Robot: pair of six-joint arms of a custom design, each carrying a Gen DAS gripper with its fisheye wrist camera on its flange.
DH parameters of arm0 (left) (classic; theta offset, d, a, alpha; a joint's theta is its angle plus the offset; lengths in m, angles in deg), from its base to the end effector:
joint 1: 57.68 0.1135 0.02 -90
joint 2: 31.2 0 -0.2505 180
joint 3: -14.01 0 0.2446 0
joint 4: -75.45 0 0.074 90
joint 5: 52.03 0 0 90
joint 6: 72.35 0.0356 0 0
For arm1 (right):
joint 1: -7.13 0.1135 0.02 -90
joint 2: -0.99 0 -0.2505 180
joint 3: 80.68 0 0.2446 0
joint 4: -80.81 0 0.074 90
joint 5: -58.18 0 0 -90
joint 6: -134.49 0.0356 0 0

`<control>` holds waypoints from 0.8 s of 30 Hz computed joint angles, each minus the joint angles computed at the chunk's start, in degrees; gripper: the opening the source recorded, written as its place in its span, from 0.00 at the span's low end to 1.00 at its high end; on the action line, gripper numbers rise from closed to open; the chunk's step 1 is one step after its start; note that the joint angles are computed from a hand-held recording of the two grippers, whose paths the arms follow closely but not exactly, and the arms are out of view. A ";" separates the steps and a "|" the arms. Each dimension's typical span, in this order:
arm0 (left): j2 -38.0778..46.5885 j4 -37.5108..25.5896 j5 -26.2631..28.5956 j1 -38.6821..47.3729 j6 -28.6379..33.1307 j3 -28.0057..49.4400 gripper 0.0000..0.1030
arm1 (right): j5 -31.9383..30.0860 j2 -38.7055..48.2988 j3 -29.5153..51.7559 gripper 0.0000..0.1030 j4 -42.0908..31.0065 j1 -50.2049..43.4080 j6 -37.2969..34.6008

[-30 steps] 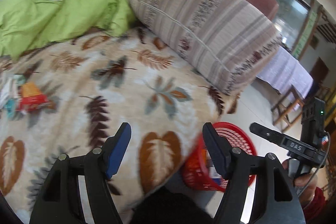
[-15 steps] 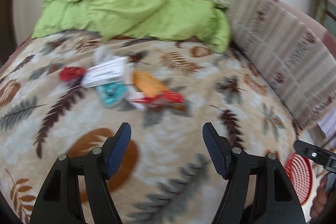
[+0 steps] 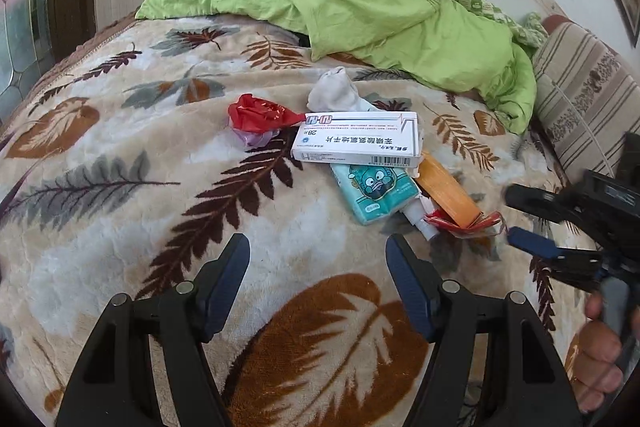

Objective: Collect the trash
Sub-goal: 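Grasp the red paper packet with right tool while left tool grasps crumpled red wrapper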

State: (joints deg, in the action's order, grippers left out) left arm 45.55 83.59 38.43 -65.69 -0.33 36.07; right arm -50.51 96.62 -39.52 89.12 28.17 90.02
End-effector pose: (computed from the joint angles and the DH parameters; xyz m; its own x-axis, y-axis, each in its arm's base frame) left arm 0.1775 -0.0253 0.0782 -0.7285 -0.2092 -0.6523 -0.0842 0.9723 -0.2178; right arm 0.2398 0.1045 0.0860 -0.8621 0.3926 -0.3203 0.0970 0.7483 0.6562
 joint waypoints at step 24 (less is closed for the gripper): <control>16.99 7.45 3.42 11.74 -0.61 11.25 0.69 | 9.58 -18.82 -18.58 0.16 8.05 -0.68 -5.76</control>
State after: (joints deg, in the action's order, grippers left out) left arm 62.55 91.04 41.85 -53.95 -0.93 47.32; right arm -40.93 77.80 -58.11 97.17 27.49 84.26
